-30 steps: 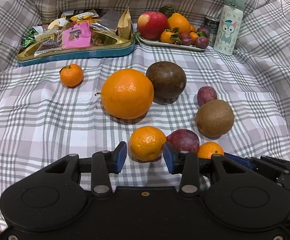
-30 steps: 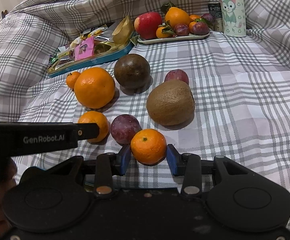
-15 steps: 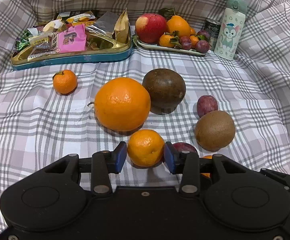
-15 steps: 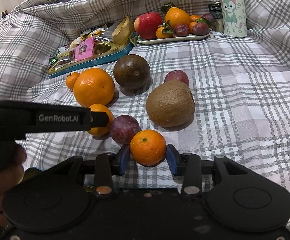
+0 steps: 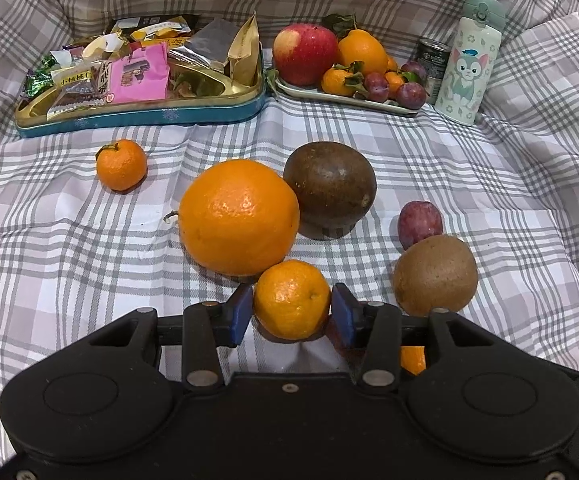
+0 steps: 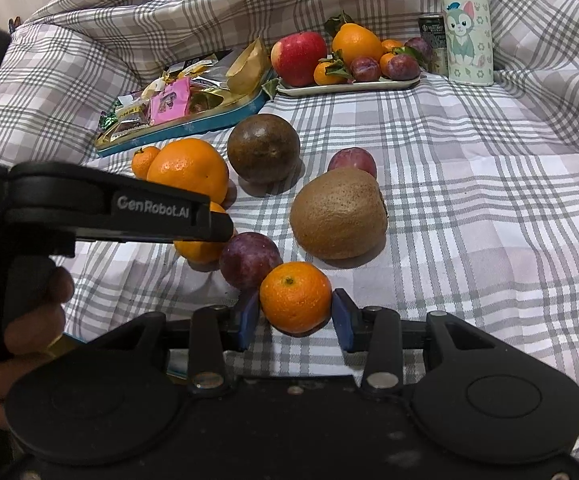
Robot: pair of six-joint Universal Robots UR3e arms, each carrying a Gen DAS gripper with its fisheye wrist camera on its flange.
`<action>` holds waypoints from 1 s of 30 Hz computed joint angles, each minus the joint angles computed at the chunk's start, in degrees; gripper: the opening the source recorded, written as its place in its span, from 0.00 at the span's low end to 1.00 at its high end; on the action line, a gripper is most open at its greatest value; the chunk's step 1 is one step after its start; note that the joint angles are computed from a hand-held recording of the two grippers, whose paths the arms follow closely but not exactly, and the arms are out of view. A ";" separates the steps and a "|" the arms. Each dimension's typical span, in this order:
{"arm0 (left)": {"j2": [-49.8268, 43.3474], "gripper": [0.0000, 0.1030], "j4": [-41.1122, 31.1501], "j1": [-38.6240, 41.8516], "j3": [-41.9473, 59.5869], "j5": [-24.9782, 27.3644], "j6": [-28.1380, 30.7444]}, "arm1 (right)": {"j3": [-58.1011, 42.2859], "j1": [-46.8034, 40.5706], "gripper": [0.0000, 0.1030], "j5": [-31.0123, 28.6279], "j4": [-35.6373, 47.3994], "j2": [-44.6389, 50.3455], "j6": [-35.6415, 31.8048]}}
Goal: Organize fruits
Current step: 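Close the left tool on a mandarin while the right tool grasps its mandarin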
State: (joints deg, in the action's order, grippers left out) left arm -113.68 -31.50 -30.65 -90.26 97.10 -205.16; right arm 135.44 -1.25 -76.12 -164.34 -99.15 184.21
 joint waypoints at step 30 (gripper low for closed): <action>0.60 0.49 1.32 0.28 -1.98 -0.19 -1.49 | 1.98 -2.16 0.40 0.68 0.77 -2.54 0.10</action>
State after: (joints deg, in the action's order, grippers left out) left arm -113.08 -30.18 -30.37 -92.25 96.92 -206.65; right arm 137.42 -3.41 -75.44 -163.56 -101.70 184.31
